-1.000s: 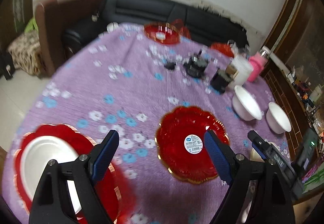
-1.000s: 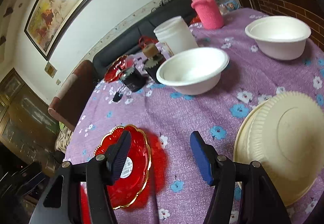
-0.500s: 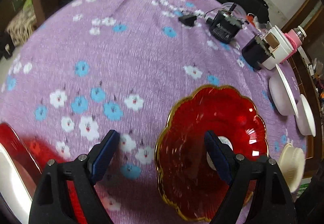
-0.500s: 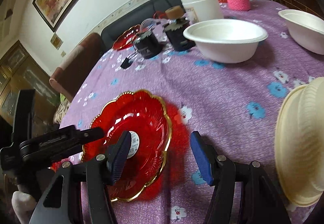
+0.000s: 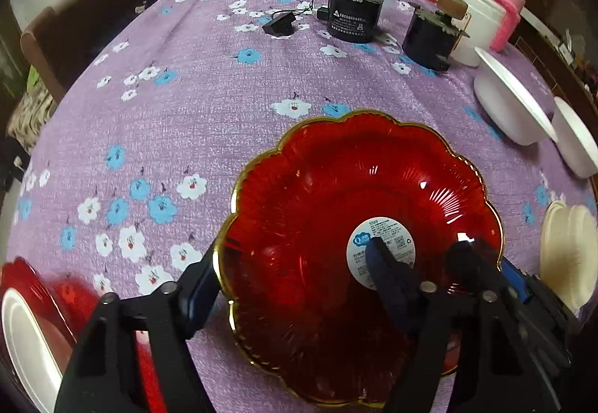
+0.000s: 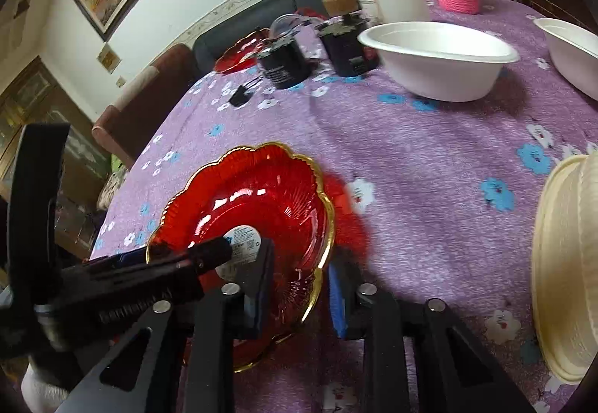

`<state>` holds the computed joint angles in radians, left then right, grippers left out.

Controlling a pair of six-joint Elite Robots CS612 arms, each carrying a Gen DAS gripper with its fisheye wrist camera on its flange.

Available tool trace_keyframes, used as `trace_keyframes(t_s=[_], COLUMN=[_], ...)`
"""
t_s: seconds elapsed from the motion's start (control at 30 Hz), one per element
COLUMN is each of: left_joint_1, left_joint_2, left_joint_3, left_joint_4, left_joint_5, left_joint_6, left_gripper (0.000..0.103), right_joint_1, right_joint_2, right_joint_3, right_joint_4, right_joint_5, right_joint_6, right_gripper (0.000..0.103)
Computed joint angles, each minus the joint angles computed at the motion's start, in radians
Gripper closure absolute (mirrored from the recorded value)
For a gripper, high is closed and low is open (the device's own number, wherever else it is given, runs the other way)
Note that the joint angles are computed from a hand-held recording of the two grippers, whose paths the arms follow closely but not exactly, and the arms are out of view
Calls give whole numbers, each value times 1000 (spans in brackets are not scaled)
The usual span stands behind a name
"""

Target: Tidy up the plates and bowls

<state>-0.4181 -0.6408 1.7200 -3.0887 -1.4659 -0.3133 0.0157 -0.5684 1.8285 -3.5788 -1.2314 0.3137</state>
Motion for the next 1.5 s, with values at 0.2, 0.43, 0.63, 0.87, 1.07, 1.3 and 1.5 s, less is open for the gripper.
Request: trace_keyframes(t_s=[0.2, 0.43, 0.63, 0.87, 1.07, 1.3, 1.5], left_joint_1=[6, -3, -7, -5, -7, -14, -11], left_joint_2=[-14, -37, -56, -77, -100, -120, -133], left_joint_3=[21, 67, 109, 156, 204, 264, 312], left_joint_4=[-13, -102, -179, -250, -325, -412, -462], left_joint_5=[-12, 9, 15, -4, -1, 49, 65], left_joint_6=[-22, -32, -39, -56, -79, -105, -126], left_gripper=[61, 61, 60, 60, 60, 60, 60], right_joint_1=[-16, -17, -21, -31, -31, -23, -11], right_joint_2=[-8, -13, -15, -16, -18, -24, -30], right_joint_3=[11, 25, 35, 45, 54, 66, 76], right_joint_4=[3, -36, -64, -100, -136, -180, -206], right_joint_5=[-6, -1, 18, 69, 104, 145, 171], right_joint_6=[46, 51, 59, 80, 79, 58, 35], right_gripper=[88, 88, 88, 88, 88, 88, 88])
